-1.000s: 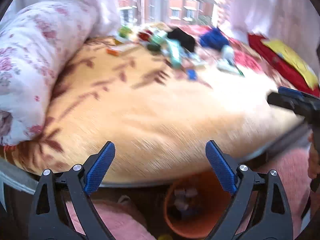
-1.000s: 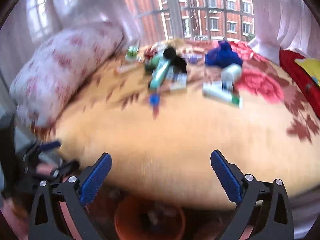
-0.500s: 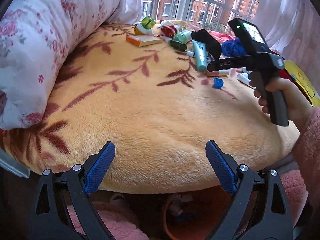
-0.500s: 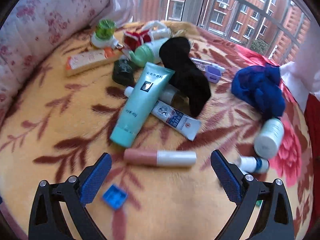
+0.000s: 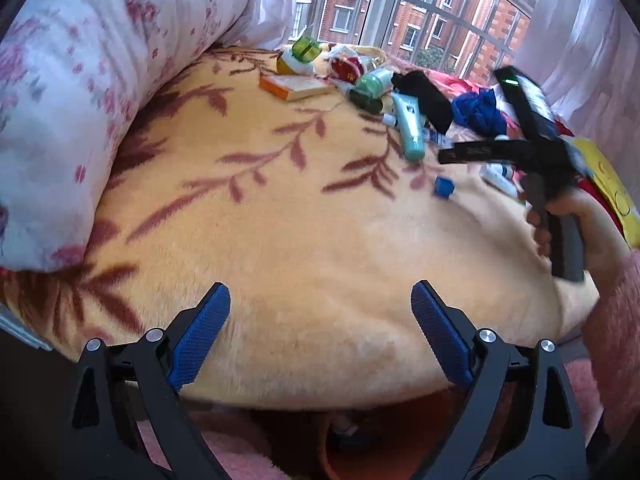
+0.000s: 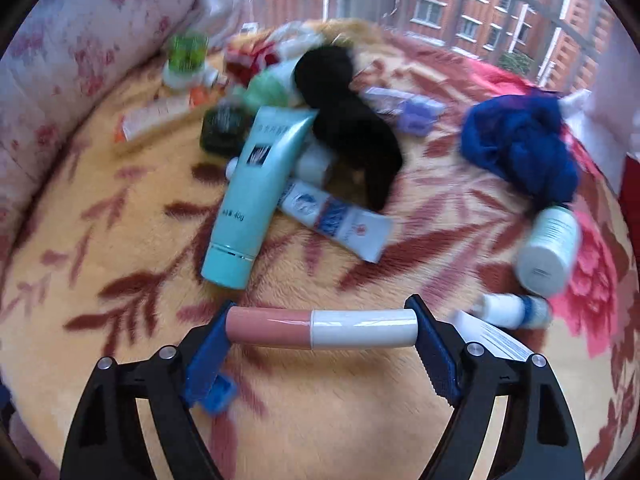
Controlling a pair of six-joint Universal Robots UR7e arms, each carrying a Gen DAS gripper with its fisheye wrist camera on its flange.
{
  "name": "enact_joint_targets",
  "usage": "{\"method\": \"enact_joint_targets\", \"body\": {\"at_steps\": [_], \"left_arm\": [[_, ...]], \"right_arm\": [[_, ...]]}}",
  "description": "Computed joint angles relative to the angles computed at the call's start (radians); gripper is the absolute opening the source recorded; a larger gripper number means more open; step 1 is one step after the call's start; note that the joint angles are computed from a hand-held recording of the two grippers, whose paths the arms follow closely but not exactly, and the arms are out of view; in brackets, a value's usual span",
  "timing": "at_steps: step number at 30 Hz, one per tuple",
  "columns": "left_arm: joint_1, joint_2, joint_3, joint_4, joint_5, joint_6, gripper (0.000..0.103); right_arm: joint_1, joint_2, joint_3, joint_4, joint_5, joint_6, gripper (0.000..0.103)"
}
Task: Collect trash
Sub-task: 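Grasp the pink-white tube with the right gripper while the left grasps the teal tube, then drop the teal and pink-white tubes into the orange wastebasket with both grippers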
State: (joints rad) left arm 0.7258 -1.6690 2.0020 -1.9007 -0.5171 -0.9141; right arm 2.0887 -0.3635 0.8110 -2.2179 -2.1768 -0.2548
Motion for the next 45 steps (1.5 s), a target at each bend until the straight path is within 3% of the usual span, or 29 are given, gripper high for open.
{"method": "enact_joint_targets", "body": {"at_steps": [4, 8, 9, 13, 16, 19, 20, 23, 28, 34, 38, 45], "left_arm": [[0.060, 0.124, -0.095, -0.165, 0.008, 0.187, 0.090], [0.162, 0.351, -0.303, -0.312, -0.020, 0.444, 0.090], [0.186, 0.414, -0.372, -0.295, -0.002, 0.454, 0.090], [0.259, 0.576, -0.590, -0.259, -0.054, 0.475, 0.090], [0.301, 0.680, -0.752, -0.119, -0.056, 0.406, 0.089], [0.332, 0.739, -0.869, 0.070, -0.096, 0.299, 0.069], [0.331, 0.746, -0.878, 0.095, -0.074, 0.279, 0.062], [0.321, 0.741, -0.866, 0.077, -0.063, 0.305, 0.040], [0.309, 0.695, -0.825, 0.072, -0.102, 0.298, 0.036], [0.239, 0.554, -0.650, -0.014, -0.104, 0.336, 0.034], [0.151, 0.425, -0.491, -0.070, -0.071, 0.355, 0.034], [0.009, 0.259, -0.296, -0.058, -0.015, 0.325, 0.034]], "right_arm": [[0.012, -0.160, 0.189, -0.152, 0.067, -0.003, 0.082], [0.025, -0.310, 0.348, -0.275, 0.130, -0.008, 0.082], [0.031, -0.330, 0.371, -0.291, 0.129, -0.013, 0.082], [0.044, -0.412, 0.452, -0.340, 0.105, -0.068, 0.082], [0.039, -0.445, 0.482, -0.334, 0.119, -0.066, 0.082], [0.031, -0.457, 0.501, -0.336, 0.140, -0.071, 0.082], [0.031, -0.458, 0.507, -0.340, 0.141, -0.070, 0.082], [0.025, -0.462, 0.525, -0.339, 0.149, -0.075, 0.082], [0.015, -0.465, 0.553, -0.338, 0.162, -0.057, 0.082], [0.024, -0.482, 0.590, -0.356, 0.185, -0.046, 0.082], [0.038, -0.503, 0.624, -0.365, 0.200, -0.043, 0.082], [0.071, -0.563, 0.724, -0.379, 0.228, -0.056, 0.082]]}}
